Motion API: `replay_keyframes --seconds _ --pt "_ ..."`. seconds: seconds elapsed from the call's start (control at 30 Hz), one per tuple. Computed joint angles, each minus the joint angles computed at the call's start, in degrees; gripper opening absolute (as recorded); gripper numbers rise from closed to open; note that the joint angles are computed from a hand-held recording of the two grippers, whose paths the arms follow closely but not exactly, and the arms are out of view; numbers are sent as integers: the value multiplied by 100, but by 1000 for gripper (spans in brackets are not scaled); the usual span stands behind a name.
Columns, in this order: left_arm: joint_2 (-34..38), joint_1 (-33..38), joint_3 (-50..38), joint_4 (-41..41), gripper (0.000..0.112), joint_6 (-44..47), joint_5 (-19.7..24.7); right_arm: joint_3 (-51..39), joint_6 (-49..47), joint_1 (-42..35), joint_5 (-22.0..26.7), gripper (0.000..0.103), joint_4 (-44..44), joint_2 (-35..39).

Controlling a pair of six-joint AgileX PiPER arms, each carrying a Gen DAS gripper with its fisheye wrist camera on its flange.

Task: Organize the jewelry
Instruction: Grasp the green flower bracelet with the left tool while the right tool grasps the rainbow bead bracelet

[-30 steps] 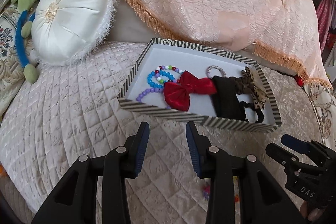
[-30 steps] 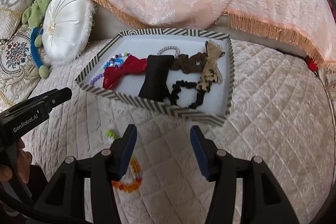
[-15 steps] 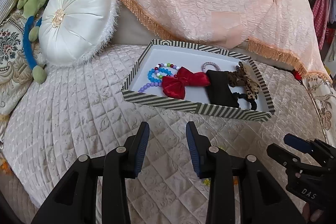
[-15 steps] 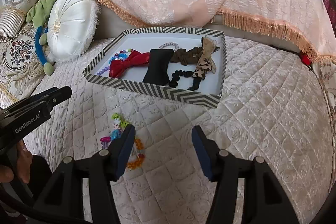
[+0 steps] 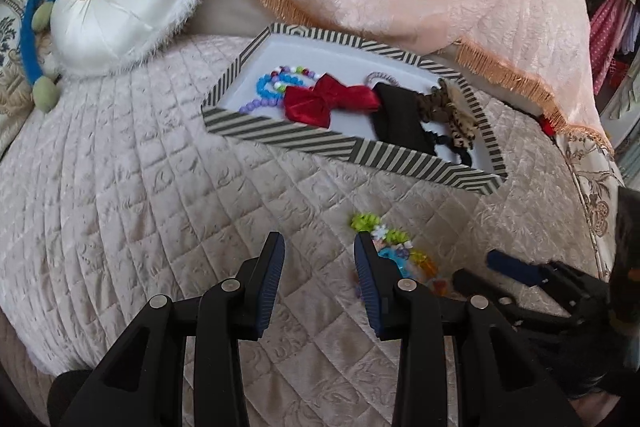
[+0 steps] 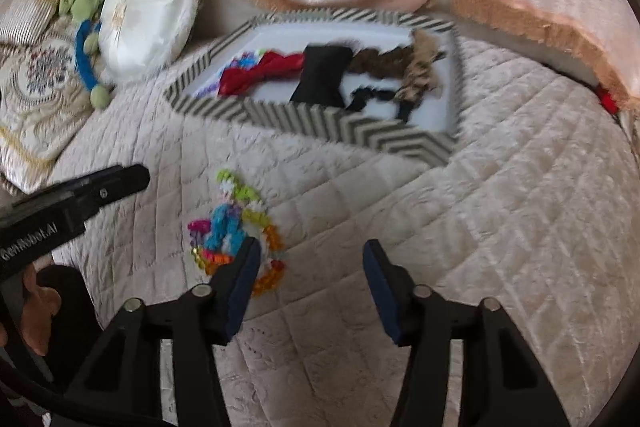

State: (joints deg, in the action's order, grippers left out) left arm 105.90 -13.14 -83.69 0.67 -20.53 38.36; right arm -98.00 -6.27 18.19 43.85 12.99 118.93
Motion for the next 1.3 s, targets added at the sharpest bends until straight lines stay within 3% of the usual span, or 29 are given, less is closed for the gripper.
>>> replay_keyframes --seconds 0.13,0.23,0.4,0.57,0.63,0.73,0.97,1.0,1.03,1.07,1.3 --pt "137 122 -94 -323 26 212 97 -181 85 210 -88 35 -317 384" --pt "215 215 -152 -690 26 497 139 46 222 287 -424 9 -635 252" --pt "487 318 -398 -1427 29 941 312 392 265 30 -557 9 -701 -129" --pt "866 219 -770 -1598 32 901 430 418 429 -398 -407 9 -691 -242" --pt "1063 218 -961 -1771 32 937 517 348 217 -621 -281 9 -313 -172" --pt "1335 141 -1247 -1568 32 666 678 340 92 -754 -245 9 -84 -97" --pt "1547 -4 -1470 -1151 32 285 566 409 -79 -816 -318 9 208 -2" --pt "1544 15 -1441 -1213 27 311 509 424 -115 -829 -345 9 275 1" --pt "1550 39 -1429 -1285 12 360 465 451 -158 -847 -379 9 354 0" --pt "1567 76 -1438 -1440 5 503 454 466 -194 -863 -403 9 422 5" --pt "1336 219 -1208 -1895 2 987 452 680 -451 -862 -570 9 755 -271"
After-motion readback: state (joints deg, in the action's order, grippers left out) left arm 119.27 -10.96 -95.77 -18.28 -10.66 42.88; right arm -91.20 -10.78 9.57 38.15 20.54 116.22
